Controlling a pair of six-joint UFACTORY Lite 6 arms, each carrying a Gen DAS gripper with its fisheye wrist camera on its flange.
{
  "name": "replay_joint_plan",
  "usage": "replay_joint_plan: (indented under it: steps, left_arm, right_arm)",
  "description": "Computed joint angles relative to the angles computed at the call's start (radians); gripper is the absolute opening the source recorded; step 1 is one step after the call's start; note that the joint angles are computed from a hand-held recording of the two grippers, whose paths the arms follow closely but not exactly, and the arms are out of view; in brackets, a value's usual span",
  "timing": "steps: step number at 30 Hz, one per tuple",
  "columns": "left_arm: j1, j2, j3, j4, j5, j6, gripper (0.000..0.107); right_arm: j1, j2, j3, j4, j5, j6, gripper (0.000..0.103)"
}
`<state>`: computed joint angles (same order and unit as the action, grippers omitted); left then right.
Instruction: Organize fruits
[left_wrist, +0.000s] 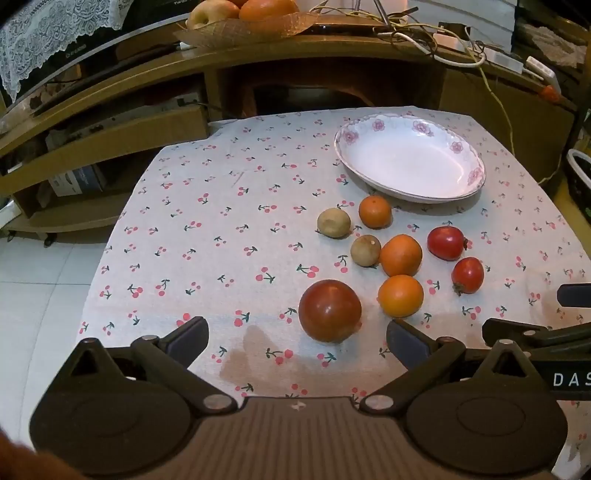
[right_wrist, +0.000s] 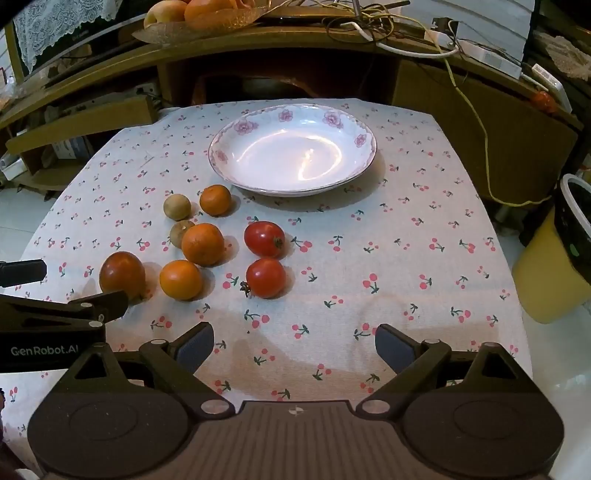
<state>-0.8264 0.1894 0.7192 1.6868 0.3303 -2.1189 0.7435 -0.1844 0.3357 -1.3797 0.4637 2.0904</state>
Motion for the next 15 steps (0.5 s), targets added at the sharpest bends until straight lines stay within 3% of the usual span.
replay_joint_plan:
  steps: [15]
  left_arm:
    - [-0.004,0.018,-0.005,0.060,0.005,-0.070,0.103]
  right_arm:
    - [-0.016,0.030,0.008,-0.042,-0.034,0.039,0.093]
